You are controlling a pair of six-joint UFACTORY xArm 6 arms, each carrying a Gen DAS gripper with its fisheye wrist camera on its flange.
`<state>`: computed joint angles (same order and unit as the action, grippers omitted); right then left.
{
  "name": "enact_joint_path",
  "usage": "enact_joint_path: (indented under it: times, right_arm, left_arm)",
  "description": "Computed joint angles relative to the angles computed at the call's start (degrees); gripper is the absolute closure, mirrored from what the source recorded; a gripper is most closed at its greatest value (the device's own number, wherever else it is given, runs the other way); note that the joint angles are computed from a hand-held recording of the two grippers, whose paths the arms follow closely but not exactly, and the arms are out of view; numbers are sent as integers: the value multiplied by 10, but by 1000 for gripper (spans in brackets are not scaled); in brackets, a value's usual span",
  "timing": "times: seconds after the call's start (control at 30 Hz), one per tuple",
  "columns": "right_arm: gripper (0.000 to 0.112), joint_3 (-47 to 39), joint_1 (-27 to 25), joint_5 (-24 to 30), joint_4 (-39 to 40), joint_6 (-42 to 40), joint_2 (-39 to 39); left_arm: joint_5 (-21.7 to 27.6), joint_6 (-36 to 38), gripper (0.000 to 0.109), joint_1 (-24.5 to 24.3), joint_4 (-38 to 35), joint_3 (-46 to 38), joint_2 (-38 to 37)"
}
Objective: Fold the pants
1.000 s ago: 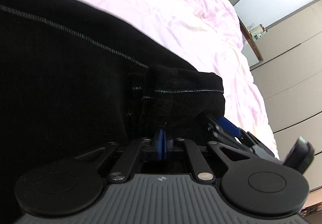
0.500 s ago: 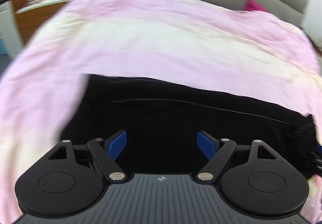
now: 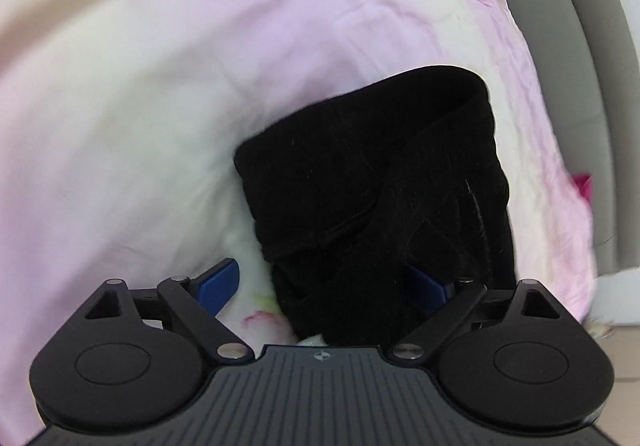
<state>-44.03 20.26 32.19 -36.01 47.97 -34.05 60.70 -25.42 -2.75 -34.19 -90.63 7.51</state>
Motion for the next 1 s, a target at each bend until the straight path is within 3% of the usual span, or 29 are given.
enact_joint_path:
  times: [0.1,0.23,0.37,0.47,0.53,0.63,0.7,0.77,0.87,1.0]
  right_arm:
    - [49,-32,38,-46,-7,21,45]
    - [49,-128,113,-76,-25,14,164]
    - [54,-274,177,-60,-10,4,322]
    - [65,-413,213,21,-76,57,437]
    - [66,-495,223,63,-100,83,499]
    - [67,-583,227,115,-13,32,573]
    - [67,-567,227,105,0,56,583]
    - [67,-495,223,43,-73,158,547]
    - [67,-407,200,-50,-112,298,493]
    - [65,-351,190,-87,-172,408,448]
  left_arm:
    - [-54,38,6,-1,-61,21,5]
    - [-113,7,6,-20,-53,49,-2]
    - [-162,3,6,-34,-55,76,-10]
    - [-164,25,6,-30,-78,79,-8]
    - [-164,41,15,-28,-87,80,-10]
    - [-173,67,29,-36,-52,77,-18]
    - [-196,89,33,-51,-23,87,-33]
    - [-232,124,34,-69,-4,107,-54]
    - [-288,187,38,-92,-15,129,-78]
    - [-352,233,48,-131,16,141,-99]
